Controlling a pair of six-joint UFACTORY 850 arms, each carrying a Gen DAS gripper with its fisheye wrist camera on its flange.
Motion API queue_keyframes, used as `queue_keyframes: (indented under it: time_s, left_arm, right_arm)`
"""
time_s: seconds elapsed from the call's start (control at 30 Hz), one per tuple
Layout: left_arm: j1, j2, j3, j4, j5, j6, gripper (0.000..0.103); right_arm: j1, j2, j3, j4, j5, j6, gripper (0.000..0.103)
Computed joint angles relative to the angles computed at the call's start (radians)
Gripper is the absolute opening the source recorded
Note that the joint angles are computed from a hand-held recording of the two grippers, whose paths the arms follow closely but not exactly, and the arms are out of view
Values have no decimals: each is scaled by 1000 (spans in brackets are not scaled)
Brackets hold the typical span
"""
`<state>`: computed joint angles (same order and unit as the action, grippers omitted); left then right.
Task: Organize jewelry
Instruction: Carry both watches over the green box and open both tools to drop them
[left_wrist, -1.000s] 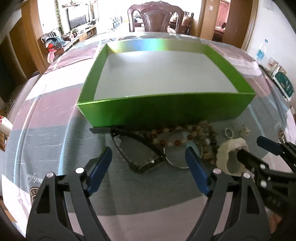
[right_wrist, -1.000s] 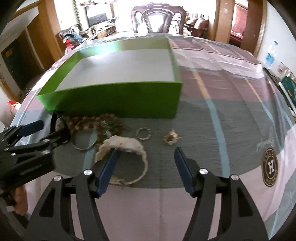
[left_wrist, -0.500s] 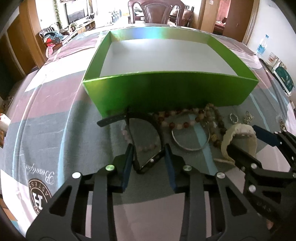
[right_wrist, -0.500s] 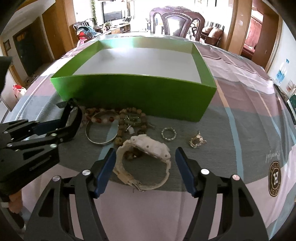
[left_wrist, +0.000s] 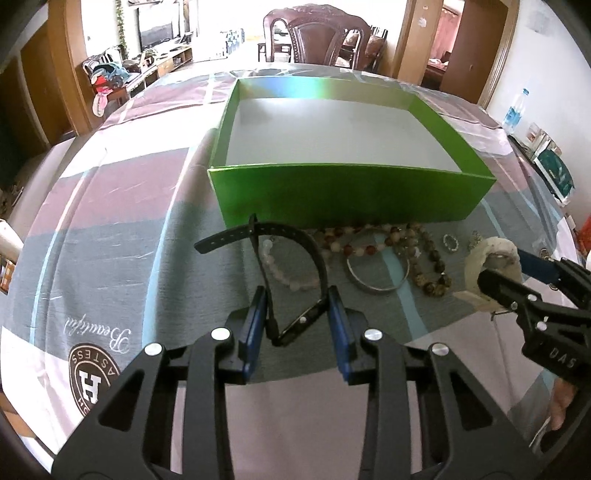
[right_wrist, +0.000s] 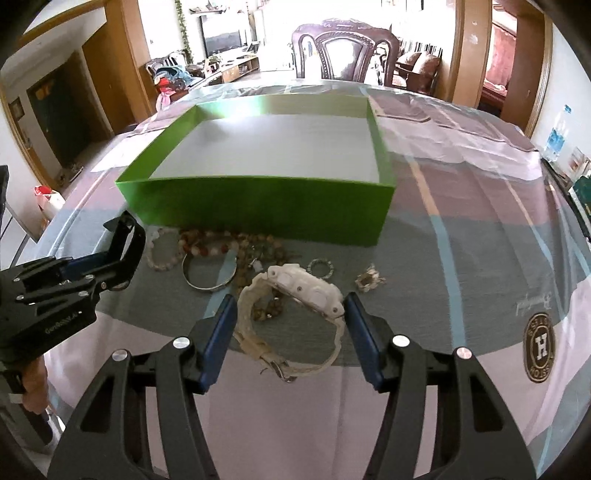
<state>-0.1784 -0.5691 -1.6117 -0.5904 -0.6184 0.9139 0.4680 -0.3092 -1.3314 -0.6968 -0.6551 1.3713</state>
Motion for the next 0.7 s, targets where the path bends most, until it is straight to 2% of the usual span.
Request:
queue_keyframes:
  time_s: [0.13,0.23,0.43,0.53,0.7]
  left_arm:
    - [2,8,-15,-36,-3,38,33]
    - [3,13,-49,-70,1,69,33]
    - [4,-16,-185,-134,-7,84,33]
    - [-14,-107,-333,-79,-43,5,34]
    - [-60,-290,-569,110,-133,-197,34]
  right_arm:
    - [-5,12,-16,-13,-15,-16,59]
    - [-3,16,-55,-69,-66,-9,59]
    - [-25,14,-138,-221,-101,42,60]
    - [-60,-52,-214,-216,-97,4,60]
    - [-120,-192,-325,-43,-77,-153,60]
